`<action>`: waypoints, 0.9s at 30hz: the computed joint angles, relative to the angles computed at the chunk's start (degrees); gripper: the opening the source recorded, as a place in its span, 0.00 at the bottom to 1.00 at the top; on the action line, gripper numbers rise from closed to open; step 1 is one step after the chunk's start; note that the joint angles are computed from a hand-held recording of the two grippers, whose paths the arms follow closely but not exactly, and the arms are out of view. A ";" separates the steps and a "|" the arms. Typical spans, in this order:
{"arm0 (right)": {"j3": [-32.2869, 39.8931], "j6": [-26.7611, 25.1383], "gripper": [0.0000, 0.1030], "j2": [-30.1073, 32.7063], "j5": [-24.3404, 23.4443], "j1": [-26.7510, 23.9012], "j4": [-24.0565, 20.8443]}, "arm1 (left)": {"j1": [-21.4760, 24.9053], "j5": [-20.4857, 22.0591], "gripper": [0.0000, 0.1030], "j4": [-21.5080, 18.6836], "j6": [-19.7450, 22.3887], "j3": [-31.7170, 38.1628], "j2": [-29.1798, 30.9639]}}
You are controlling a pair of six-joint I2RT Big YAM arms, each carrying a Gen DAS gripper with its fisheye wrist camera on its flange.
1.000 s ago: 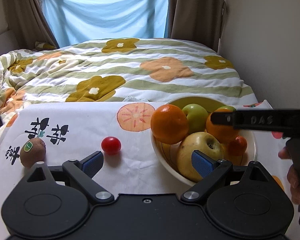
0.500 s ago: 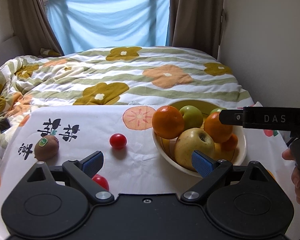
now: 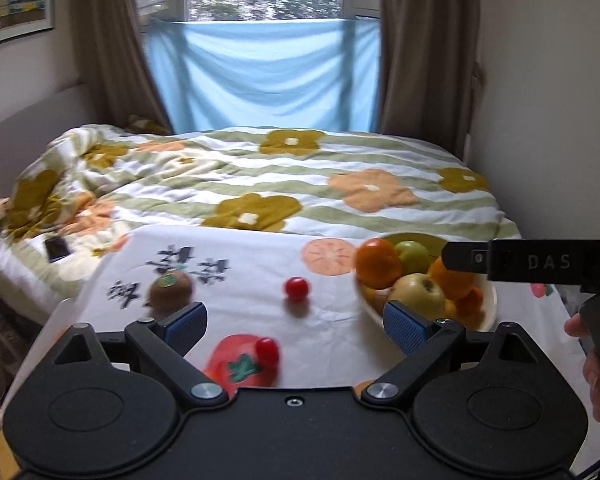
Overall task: Organize fruits
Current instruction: 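Move both tools back toward the kiwi and the cherry tomatoes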
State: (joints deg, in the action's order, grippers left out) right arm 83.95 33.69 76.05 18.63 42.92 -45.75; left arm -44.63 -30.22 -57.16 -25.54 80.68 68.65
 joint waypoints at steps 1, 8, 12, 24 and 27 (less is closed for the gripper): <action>0.49 -0.14 1.00 0.21 -0.14 0.48 -0.03 | -0.06 -0.91 0.94 -0.55 -0.78 -0.45 -0.80; 3.48 -0.72 1.00 2.11 -1.71 3.18 0.68 | 1.18 -5.72 0.94 -2.64 -3.97 -3.17 -5.70; 6.12 0.10 1.00 4.20 -0.60 4.94 0.39 | 4.25 -5.10 0.94 -1.44 -2.63 -4.79 -8.30; 17.59 6.39 1.00 14.63 4.05 9.12 -7.17 | 20.56 10.76 0.94 3.65 11.43 -5.89 -9.15; 20.50 8.57 1.00 17.54 5.26 9.81 -9.66 | 24.53 15.75 0.95 5.03 16.64 -5.84 -7.65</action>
